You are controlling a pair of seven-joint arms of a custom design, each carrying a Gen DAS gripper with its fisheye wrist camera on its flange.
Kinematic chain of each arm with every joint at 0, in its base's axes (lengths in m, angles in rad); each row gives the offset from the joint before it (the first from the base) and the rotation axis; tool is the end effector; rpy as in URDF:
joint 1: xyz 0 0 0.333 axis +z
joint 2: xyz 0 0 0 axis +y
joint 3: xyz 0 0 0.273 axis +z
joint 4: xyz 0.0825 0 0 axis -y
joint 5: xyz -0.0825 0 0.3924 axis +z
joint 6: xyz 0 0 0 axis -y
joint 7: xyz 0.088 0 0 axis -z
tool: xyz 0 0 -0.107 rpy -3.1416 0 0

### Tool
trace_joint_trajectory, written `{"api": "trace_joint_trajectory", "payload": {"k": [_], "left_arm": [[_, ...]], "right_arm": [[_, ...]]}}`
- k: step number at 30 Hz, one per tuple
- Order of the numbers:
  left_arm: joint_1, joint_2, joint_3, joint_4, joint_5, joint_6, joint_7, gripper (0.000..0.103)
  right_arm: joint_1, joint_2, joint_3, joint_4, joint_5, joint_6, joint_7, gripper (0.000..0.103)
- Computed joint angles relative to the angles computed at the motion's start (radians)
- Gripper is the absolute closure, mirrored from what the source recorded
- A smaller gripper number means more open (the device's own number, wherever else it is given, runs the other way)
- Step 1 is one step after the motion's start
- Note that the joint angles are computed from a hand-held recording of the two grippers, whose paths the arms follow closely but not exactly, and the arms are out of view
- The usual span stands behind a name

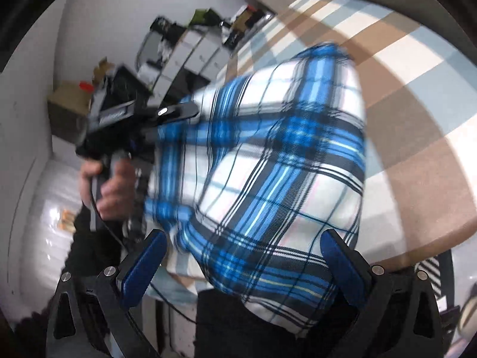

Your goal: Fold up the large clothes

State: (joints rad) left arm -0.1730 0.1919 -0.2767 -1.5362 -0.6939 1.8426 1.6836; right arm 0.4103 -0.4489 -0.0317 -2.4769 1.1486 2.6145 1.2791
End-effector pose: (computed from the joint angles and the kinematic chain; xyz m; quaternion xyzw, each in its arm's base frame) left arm 0.5555 -0.3096 0.5341 0.5146 -0.7777 0.2522 0.2585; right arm 0.4454 0.1550 0.4630 -0.5603 0.6828 0.1354 0.4489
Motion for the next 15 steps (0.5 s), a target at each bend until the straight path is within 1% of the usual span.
{"api": "trace_joint_trajectory", "payload": {"k": [2,3,7,9,10,11,13,14,15], "left_arm": [[0.001,-0.005,0.003,-0.008,0.008,-0.001,-0.003,0.099],[0.001,-0.006,0.003,-0.009,0.014,-0.005,-0.003,0.099],[0.0,-0.018,0.004,0.005,0.019,-0.005,0.016,0.102],[0.0,-0.004,0.004,0.047,0.025,-0.032,0.024,0.102],[-0.006,-0.005,0.004,0.058,0.048,-0.027,0.022,0.102],[-0.009,-0.008,0.005,0.064,0.068,-0.019,0.019,0.102],[-0.004,-0.008,0.007,0.077,0.07,-0.029,0.032,0.102],[-0.001,-0.01,0.009,0.08,0.076,-0.034,0.036,0.102],[0.001,-0.013,0.012,0.078,0.083,-0.037,0.038,0.102]], "right_arm": [[-0.001,0.017,0.02,0.011,-0.028,0.017,0.011,0.0],[-0.004,0.008,0.027,0.004,-0.044,0.026,0.03,0.0],[0.01,-0.004,0.009,-0.001,-0.015,0.038,0.049,0.0],[0.024,-0.022,-0.005,-0.012,0.027,0.052,0.017,0.0],[0.034,-0.032,-0.013,-0.017,0.056,0.055,-0.011,0.0],[0.04,-0.038,-0.021,-0.018,0.077,0.05,-0.036,0.0],[0.056,-0.043,-0.039,-0.007,0.13,0.024,-0.11,0.0],[0.056,-0.04,-0.04,0.001,0.141,0.009,-0.129,0.0],[0.048,-0.035,-0.03,0.006,0.131,0.002,-0.119,0.0]]}}
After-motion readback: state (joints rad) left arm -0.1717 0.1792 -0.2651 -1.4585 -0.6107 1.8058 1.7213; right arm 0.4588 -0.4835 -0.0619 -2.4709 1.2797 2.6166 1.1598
